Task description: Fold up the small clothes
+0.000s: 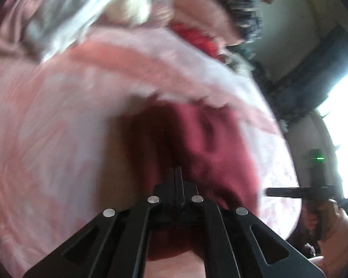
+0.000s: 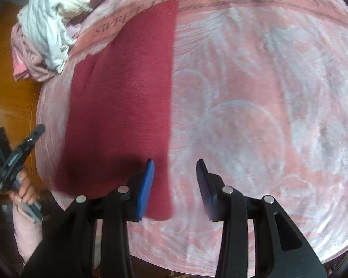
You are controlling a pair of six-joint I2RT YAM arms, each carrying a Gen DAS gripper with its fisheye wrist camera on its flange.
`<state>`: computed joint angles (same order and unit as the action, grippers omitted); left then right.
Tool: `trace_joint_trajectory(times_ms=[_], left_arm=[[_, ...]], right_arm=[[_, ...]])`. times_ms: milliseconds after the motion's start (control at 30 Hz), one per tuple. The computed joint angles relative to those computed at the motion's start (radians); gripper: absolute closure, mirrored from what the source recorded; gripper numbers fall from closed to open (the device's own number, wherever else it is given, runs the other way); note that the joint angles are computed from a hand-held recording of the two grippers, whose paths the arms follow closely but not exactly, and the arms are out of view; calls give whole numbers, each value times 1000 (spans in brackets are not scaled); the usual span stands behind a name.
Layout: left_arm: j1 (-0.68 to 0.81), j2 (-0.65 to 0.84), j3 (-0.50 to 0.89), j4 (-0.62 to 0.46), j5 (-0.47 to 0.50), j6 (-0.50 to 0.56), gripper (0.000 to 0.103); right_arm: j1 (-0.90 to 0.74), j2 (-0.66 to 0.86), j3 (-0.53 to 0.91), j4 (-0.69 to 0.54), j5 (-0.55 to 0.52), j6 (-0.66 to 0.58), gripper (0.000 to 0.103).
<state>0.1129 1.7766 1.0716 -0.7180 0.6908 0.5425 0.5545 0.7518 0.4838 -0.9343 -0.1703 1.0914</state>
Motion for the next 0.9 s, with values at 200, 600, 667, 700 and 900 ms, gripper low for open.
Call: trace_joint_trajectory(times_ms=[200,600,667,700,900], left_arm=[[26,74,63,-140,1,47,75],[-178,-55,-129,-96,-81,-36,43],[-205,-92,-168,-65,-103,-42,43],[-222,-109,-189,-46,-115,-40,44],[-306,-162,-285,81,-178,-71,93]], right_arm=[[58,138,49,73,19,-2,60],[76,188,66,68,46,-16,56],[62,174,56,56,40,-25,56],[58,165,49,49,39,-25,56],[50,151,41,40,33,-30,56]])
